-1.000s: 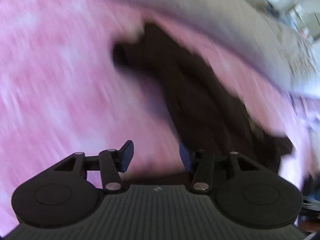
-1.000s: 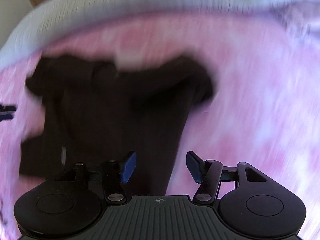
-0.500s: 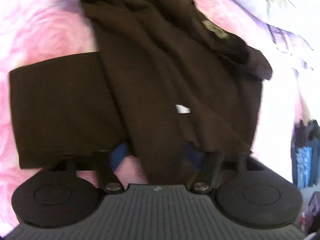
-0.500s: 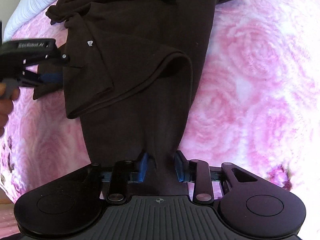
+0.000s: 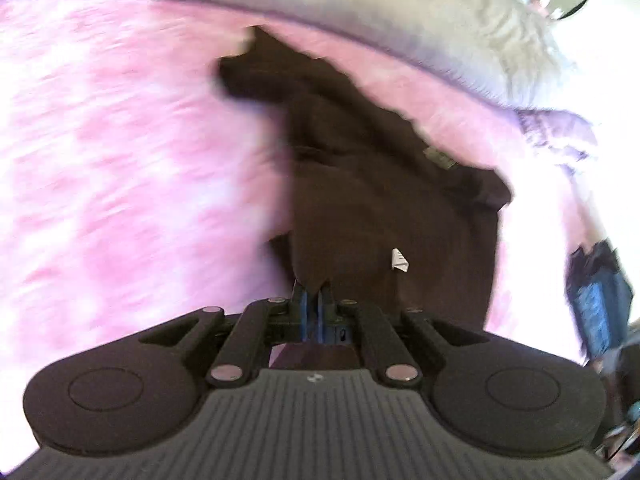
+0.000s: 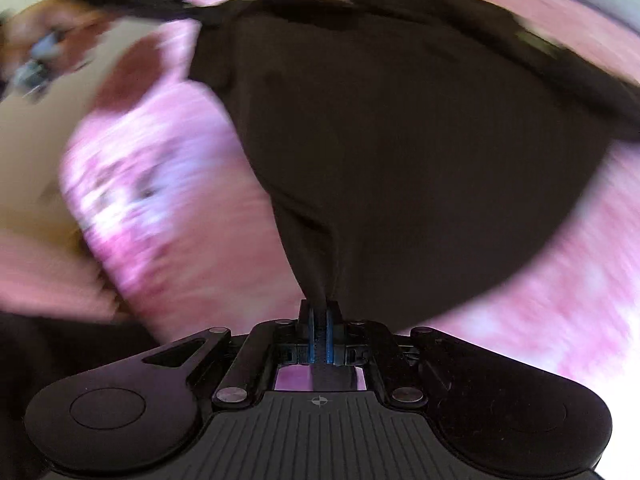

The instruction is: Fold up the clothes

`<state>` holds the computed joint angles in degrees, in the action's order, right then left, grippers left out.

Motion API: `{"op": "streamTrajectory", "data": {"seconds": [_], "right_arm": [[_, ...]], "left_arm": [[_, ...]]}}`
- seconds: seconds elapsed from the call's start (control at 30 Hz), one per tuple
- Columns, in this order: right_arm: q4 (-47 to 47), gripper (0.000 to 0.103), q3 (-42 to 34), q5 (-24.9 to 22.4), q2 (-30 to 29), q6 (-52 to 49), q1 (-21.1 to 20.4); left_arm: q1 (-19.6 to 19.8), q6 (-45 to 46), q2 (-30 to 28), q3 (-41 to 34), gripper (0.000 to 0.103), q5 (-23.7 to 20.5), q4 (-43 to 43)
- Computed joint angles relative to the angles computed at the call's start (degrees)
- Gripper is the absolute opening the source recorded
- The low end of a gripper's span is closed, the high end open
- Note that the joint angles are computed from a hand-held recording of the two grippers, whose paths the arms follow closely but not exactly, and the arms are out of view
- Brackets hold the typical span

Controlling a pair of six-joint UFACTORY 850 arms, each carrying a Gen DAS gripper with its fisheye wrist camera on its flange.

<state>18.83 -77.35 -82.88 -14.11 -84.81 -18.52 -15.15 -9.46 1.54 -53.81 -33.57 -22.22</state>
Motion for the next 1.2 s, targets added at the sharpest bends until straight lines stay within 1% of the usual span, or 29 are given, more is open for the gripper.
{"op": "streamTrajectory", "data": {"seconds": [0.03,0.1,0.13,0.17,0.2,0.23,0.27,0.3,0.33,0.4,0.43,0.5,0.6,0.67,0.7,0.77,0.83,0.9,0.97,1.07,1.13,1.2], "right_arm": [[-0.7,0.004,1.5,-1.2,1.0,-1.1,0.9],[-2.2,0.004,5.0,-1.9,2.7,-1.1,3.0],[-3.3,0.004,6.6,-1.6,3.1,-0.5,3.9],[-4.6,0.005,8.0,-0.7,3.1,0.6,4.5],[-5.1,0.007,9.2,0.4,3.3,1.9,5.2],[-4.8,0.010,10.2,1.8,3.7,3.5,5.8],[-4.2,0.018,10.3,2.6,4.0,5.2,6.3],[-3.1,0.023,9.6,2.6,3.9,6.8,6.5],[-2.0,0.025,8.7,2.8,3.4,8.2,6.4],[-0.4,0.032,6.4,2.4,2.8,11.1,6.0],[-0.1,0.033,5.7,2.8,3.2,12.4,5.9],[0.2,0.041,5.1,6.8,3.2,15.1,6.8],[-0.3,0.047,2.0,13.2,1.3,18.3,7.3],[-0.6,0.051,-0.5,16.7,-1.5,21.8,7.3],[-0.7,0.052,-2.2,18.0,-3.2,23.8,7.2],[-0.8,0.052,-6.4,20.2,-7.1,27.1,6.9],[-0.6,0.053,-11.6,21.9,-11.2,29.4,6.2],[-0.2,0.053,-15.9,23.4,-14.8,31.4,5.8],[0.7,0.053,-21.5,24.3,-18.8,32.9,5.3],[2.8,0.054,-27.1,27.2,-23.5,34.7,5.1],[4.6,0.055,-31.4,29.1,-27.3,36.1,4.8],[6.6,0.056,-35.7,30.1,-31.2,37.9,4.5]], "left_arm": [[1.3,-0.3,2.4,2.0,0.002,-2.4,1.5],[1.7,-4.7,4.5,5.0,0.001,-6.2,7.6],[2.3,-7.6,4.9,6.5,0.001,-7.6,8.3],[3.4,-9.5,5.1,8.0,0.001,-8.9,7.1],[4.5,-11.5,4.8,9.1,0.005,-8.7,4.5],[5.5,-13.3,4.4,10.1,0.012,-7.9,1.1],[6.0,-15.1,4.1,10.8,0.016,-6.3,-1.3],[6.0,-15.9,3.8,11.0,0.024,-3.8,-3.9],[5.8,-16.0,3.5,11.2,0.032,-1.0,-6.7],[5.6,-13.0,2.9,10.9,0.041,3.0,-12.5],[5.4,-11.3,2.4,10.5,0.042,4.7,-14.9],[5.0,-8.8,0.9,9.0,0.044,6.1,-17.8],[3.6,-5.7,-2.4,5.8,0.046,7.6,-20.1],[2.7,-5.0,-4.3,3.4,0.048,7.7,-19.7],[2.0,-5.1,-5.4,2.3,0.050,8.4,-19.1],[0.0,-6.0,-7.9,-0.4,0.052,9.7,-16.4],[-2.0,-7.2,-10.8,-3.7,0.052,10.0,-12.0],[-3.3,-4.7,-14.3,-7.6,0.052,7.8,-10.8],[-5.1,-3.0,-17.8,-11.6,0.049,6.7,-9.3],[-8.9,-3.1,-22.9,-18.2,0.048,6.9,-1.5],[-11.2,0.3,-26.5,-22.9,0.047,7.2,0.8],[-13.5,5.0,-30.1,-27.8,0.049,7.2,3.8]]}}
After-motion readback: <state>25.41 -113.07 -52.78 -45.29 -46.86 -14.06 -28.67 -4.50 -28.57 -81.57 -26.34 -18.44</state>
